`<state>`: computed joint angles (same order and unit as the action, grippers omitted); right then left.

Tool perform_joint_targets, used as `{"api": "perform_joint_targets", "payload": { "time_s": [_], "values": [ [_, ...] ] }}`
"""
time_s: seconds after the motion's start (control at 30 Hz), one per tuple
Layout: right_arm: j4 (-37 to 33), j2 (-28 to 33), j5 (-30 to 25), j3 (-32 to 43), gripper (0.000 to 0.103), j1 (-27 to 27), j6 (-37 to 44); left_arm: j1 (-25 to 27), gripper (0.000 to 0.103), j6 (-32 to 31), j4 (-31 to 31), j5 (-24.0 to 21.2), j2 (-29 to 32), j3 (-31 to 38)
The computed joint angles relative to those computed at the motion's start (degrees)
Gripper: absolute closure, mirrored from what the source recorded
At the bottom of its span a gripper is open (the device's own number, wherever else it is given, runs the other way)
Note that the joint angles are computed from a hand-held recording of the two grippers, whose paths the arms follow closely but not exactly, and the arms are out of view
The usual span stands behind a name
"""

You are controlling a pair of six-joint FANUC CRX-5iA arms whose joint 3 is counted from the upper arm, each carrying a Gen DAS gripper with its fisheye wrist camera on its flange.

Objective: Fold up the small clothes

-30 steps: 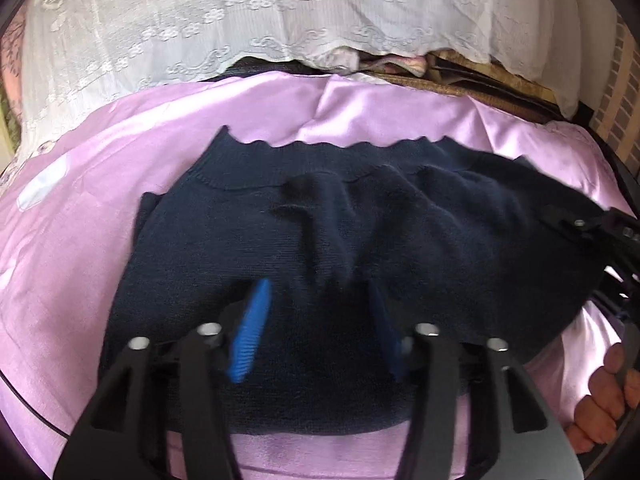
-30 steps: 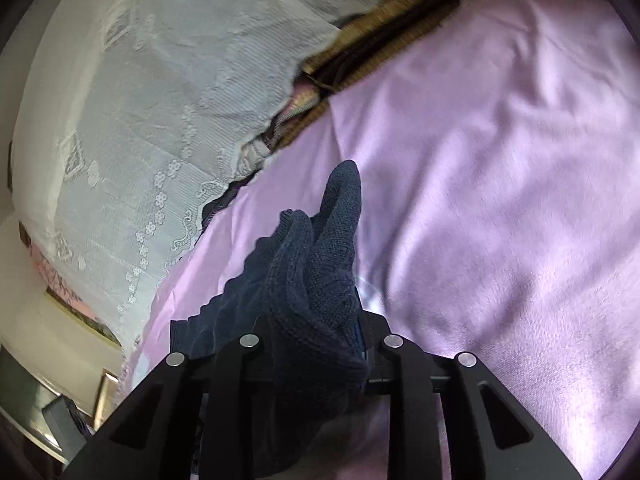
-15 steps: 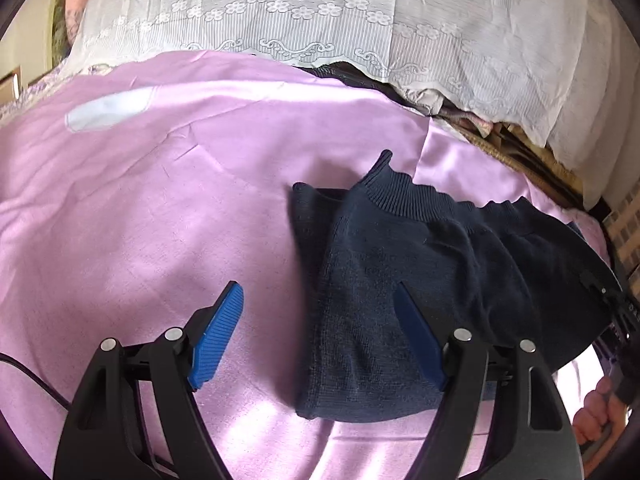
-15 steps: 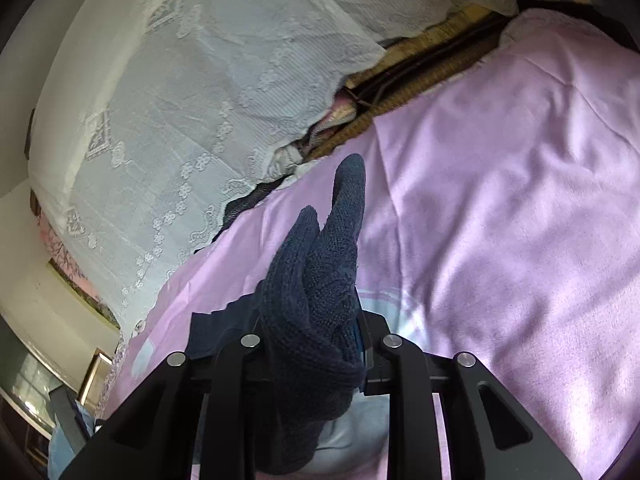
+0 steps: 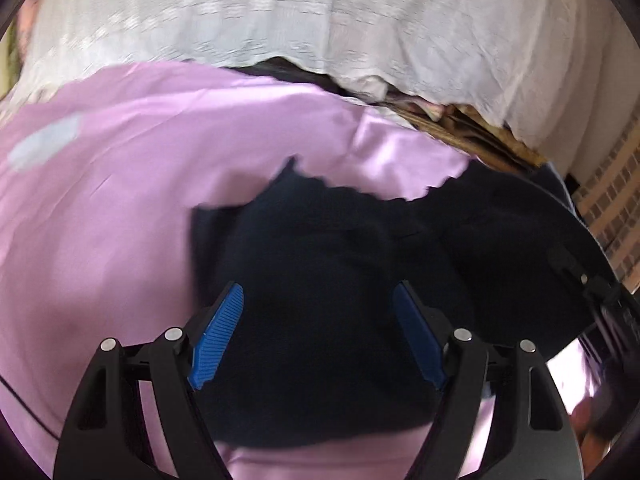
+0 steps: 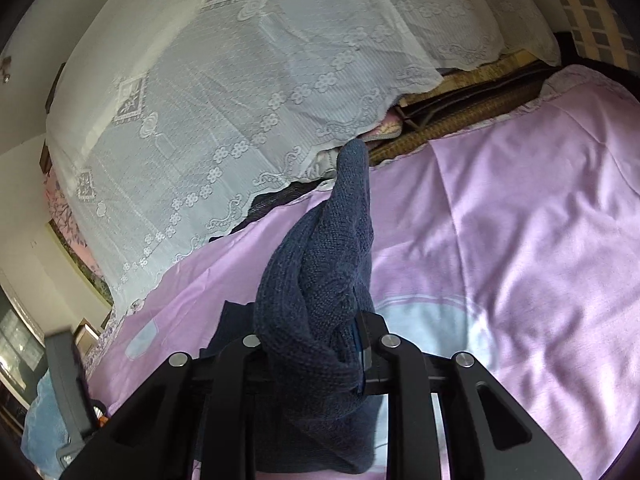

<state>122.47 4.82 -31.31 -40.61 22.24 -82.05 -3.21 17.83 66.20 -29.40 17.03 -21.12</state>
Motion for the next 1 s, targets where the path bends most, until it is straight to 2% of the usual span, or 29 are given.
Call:
{"api": "perform_joint_targets", "payload": {
  "time_s": [0.1, 0.23, 0.3, 0.4, 0.5, 0.63, 0.77, 0.8, 0.87, 0.9, 0.93, 0.97, 1.0],
  "values": [
    [-0.37, 0.42, -0.15, 0.86, 0.080, 1.14, 1.26, -2.07, 0.027, 6.56, -7.80, 0.21, 1.43, 4.06],
    [2.05, 0.49, 1.11, 2.02, 0.080, 1.17, 0.29, -2.75, 0.027, 7.17, -8.74, -0.72, 2.25, 5.14],
    [3.17, 1.03, 2.48, 3.30, 0.080, 1.27, 0.01, -3.14, 0.027, 3.69, -5.58, 1.13, 1.74, 3.70],
    [1.58, 2.80, 3.10, 5.83, 0.080, 2.79, 2.56, -2.60, 0.027, -1.94, 0.60, 1.46, 0.86, 1.85],
    [-3.58, 5.27, 1.82, 8.85, 0.080, 6.00, 8.56, -1.77, 0.027, -4.71, 2.78, 4.47, -0.22, 0.60],
    [-5.94, 9.05, 3.55, 13.43, 0.080, 7.92, 12.61, -0.82, 0.027, -11.31, 8.42, 9.40, -1.36, -1.65],
    [-6.96, 12.94, 5.98, 17.60, 0.080, 9.58, 15.97, 1.48, 0.027, -13.22, 9.93, 10.89, -0.80, -2.22],
    [-7.65, 13.51, 6.36, 18.10, 0.080, 9.94, 17.01, 2.61, 0.026, -12.21, 8.63, 10.23, -0.11, -1.81],
    [-13.55, 15.14, 6.01, 19.37, 0.080, 11.84, 23.37, 4.14, 0.022, -9.04, 4.93, 9.34, 1.28, -0.75],
    [-16.21, 15.60, 5.42, 19.64, 0.080, 12.65, 25.97, 5.04, 0.019, -5.18, 1.65, 9.24, 2.55, 0.39],
    [-18.48, 16.00, 5.07, 19.75, 0.080, 13.33, 27.94, 6.56, 0.019, 1.55, -4.62, 7.44, 3.91, 2.59],
    [-18.82, 15.97, 5.39, 19.49, 0.080, 13.33, 27.93, 7.96, 0.019, 7.41, -9.13, 4.61, 5.78, 5.26],
    [-17.65, 15.68, 6.13, 19.00, 0.080, 12.93, 26.33, 8.97, 0.019, 10.27, -10.63, 1.87, 7.12, 7.20]
  ]
}}
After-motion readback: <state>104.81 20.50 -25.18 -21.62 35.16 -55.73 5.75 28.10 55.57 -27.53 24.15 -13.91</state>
